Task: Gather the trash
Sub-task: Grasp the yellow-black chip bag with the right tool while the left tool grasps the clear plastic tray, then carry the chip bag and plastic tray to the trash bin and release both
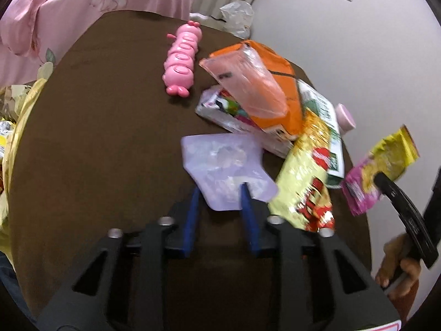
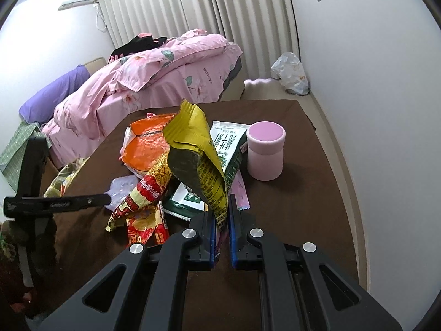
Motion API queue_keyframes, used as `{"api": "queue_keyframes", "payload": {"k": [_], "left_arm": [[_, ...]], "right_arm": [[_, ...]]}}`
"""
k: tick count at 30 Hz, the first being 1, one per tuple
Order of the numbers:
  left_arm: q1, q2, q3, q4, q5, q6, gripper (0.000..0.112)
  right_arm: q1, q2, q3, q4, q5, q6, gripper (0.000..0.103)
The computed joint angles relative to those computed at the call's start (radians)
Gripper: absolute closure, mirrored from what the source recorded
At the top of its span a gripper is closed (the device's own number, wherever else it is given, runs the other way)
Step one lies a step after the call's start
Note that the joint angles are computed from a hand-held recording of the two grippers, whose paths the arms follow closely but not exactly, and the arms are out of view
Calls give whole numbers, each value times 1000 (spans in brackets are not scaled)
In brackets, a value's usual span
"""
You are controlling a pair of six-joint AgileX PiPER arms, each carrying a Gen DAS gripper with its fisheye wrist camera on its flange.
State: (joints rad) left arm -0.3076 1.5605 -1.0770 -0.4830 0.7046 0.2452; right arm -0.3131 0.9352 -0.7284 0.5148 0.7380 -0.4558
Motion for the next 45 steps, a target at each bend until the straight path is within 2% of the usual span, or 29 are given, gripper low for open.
{"api": "queue_keyframes", "payload": {"k": [1, 5, 13, 16, 25, 29, 33, 38, 42, 45], "left_arm": [[-1, 8, -7, 13, -2, -8, 101], [18, -12, 14, -41, 11, 69, 105], [26, -150, 53, 36, -19, 63, 110], [52, -204, 64, 17, -8, 98, 110], [208, -345, 104, -77, 66, 215, 110], [361, -372, 114, -150, 148, 313, 110], [552, -364, 111, -183, 203, 394, 110], [833, -287, 48, -222, 251, 494, 110], [940, -201, 0, -219, 239, 528, 110], [973, -127, -35, -206, 217, 533, 110]], "right_arm": [[12, -3, 0, -14, -3, 10, 94], [71, -16, -8, -74, -12, 52, 94], [158, -28, -70, -132, -3, 136, 94], [207, -31, -98, -158, -1, 179, 94], [489, -5, -183, -413, -14, 482, 94], [588, 51, -244, -454, -6, 551, 94], [712, 165, -345, -499, -23, 597, 94], [808, 361, -518, -426, -48, 510, 94], [887, 576, -718, -347, -25, 406, 94], [937, 760, -909, -308, 26, 349, 94]]}}
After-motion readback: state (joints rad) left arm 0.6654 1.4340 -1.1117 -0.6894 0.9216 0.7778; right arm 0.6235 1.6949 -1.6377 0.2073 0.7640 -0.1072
